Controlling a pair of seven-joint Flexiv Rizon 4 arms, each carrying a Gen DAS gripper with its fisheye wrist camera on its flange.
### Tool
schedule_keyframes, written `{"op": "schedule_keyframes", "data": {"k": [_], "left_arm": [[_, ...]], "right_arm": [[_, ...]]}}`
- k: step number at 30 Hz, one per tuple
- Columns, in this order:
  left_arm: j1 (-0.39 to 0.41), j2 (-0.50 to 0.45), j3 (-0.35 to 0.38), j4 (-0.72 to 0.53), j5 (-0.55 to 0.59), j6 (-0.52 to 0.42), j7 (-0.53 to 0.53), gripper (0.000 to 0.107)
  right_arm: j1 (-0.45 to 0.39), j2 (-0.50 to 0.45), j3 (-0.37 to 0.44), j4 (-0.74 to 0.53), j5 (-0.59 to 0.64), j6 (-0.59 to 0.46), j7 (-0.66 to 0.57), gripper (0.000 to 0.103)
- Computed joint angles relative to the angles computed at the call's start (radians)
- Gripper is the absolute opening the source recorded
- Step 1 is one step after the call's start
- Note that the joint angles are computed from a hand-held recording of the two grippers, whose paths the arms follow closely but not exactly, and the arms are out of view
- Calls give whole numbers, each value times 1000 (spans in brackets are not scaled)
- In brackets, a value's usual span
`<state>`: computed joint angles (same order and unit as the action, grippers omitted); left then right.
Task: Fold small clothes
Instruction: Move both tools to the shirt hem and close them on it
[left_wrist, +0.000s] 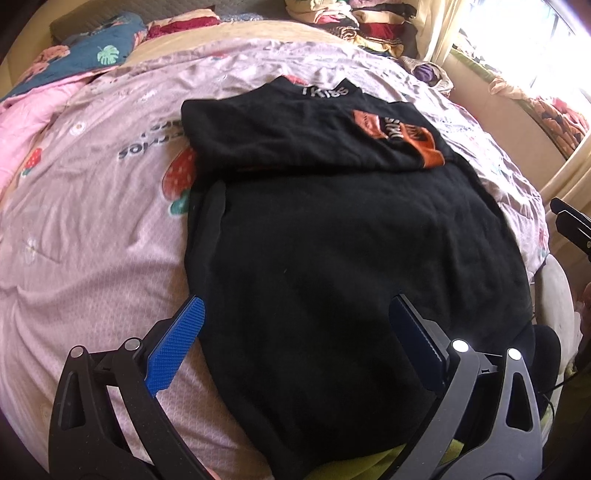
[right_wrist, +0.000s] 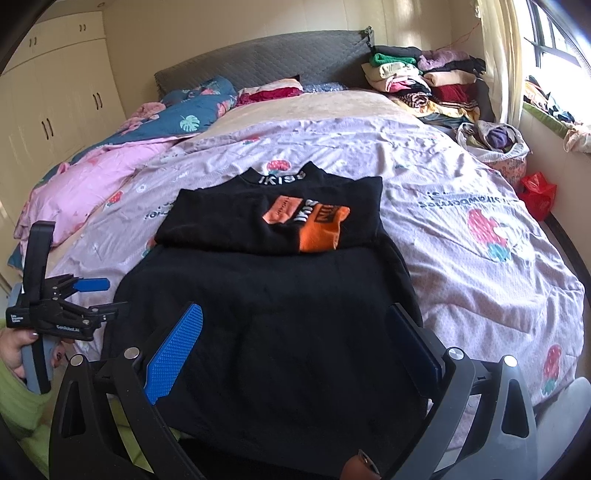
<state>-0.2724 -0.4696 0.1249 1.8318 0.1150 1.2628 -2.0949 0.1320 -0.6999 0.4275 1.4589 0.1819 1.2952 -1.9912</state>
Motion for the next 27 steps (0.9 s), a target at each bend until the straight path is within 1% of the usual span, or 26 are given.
{"op": "schedule_keyframes", "data": {"k": [5,12,17,19,21,23,26,27], "left_arm": [[0,21,12,40,11,-5,-22,94],[34,51,-18,118,-22,9,-15,94],[64,73,-60,181,-73,38,36,94],[98,80,-104,218,-128,67,86,92],[139,89,-160,266,-204,105,145,80],[154,94,-184,294,-257,125,183,56],[189,102,-244,336,-349,148,254,41],[204,106,-269,352,-383,154,283,38]], "right_arm": [[0,0,-14,14,-3,-9,7,99],[3,-8,-33,17,-12,-26,31,99],[2,-9,-38,18,-17,-27,40,99],[0,-9,-38,19,-17,-27,43,99],[-4,-8,-39,21,-16,-24,44,99],[-5,-7,-44,24,-16,-24,53,99],[-9,-6,-50,29,-17,-21,65,99],[-12,-6,-50,30,-16,-20,66,99]]}}
